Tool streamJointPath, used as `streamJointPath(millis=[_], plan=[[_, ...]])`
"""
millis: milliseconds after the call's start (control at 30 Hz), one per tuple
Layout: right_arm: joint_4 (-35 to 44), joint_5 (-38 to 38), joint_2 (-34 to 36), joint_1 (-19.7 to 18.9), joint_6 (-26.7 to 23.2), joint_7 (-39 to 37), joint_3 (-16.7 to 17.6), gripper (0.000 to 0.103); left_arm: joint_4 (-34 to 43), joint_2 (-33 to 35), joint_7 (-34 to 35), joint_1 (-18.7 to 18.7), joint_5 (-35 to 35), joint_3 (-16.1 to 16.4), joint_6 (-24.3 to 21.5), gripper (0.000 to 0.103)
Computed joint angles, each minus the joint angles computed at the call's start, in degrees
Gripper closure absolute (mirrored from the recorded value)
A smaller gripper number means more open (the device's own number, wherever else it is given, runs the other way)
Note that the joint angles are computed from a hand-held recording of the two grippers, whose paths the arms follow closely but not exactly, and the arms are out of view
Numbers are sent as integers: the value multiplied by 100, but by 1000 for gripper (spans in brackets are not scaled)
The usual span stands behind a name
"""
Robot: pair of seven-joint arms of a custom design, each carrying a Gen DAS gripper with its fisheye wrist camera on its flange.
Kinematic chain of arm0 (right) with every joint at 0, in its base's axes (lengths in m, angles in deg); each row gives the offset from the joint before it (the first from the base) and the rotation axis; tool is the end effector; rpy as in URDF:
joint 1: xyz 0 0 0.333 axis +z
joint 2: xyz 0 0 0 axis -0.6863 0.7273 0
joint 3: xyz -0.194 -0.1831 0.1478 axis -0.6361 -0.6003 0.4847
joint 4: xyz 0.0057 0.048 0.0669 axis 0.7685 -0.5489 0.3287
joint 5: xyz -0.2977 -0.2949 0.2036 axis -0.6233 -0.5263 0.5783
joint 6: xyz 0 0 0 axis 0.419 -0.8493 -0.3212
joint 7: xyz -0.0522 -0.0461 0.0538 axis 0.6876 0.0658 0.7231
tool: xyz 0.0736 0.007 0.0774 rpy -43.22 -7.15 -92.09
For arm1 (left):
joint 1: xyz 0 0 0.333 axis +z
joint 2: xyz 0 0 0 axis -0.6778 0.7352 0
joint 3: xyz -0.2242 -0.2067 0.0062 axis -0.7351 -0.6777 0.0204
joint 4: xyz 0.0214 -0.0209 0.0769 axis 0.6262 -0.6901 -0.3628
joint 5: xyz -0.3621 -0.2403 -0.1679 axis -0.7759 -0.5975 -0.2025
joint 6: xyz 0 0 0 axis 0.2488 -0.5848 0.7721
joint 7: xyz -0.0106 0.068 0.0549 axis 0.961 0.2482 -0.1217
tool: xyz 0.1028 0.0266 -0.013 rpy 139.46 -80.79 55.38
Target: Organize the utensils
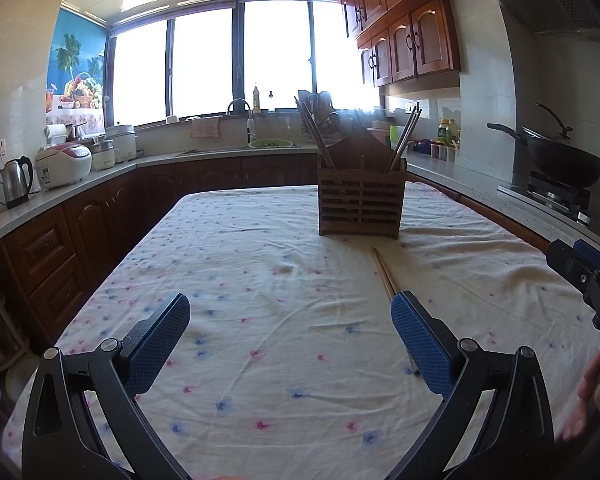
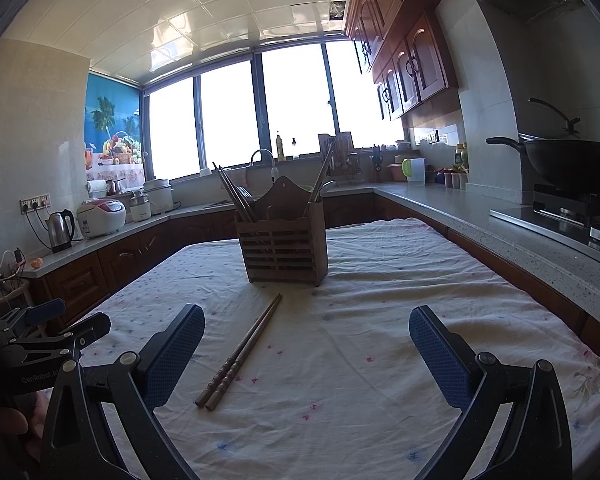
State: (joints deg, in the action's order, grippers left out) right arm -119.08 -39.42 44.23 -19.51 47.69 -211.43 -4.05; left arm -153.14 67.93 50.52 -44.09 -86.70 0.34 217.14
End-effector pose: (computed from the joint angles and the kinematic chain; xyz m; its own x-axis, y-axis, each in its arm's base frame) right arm 0.4372 0.3868 0.5224 -0.1409 -0.9864 -0.0840 -0.2070 0.1124 -0.9719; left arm 0.5079 -0.1988 0.5327 -0.2888 -0.9571 -0.0219 -0.3521 0.1274 -0.9273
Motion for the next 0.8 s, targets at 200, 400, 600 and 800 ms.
streamJointPath(millis=[200,400,600,800], plan=[[1,-2,0,6,0,3,-5,0,0,10,27,-104,10,101,-16,0],[9,-10,8,6,-1,12,-4,0,20,27,47,-179,12,179,-32,0],[14,-2,11,10,-1,7,-6,0,48,44,116,-451,4,442,-87,0],[53,23,44,14,24,-10,-13,0,132,87,260,-832,-44,802,-178,0]])
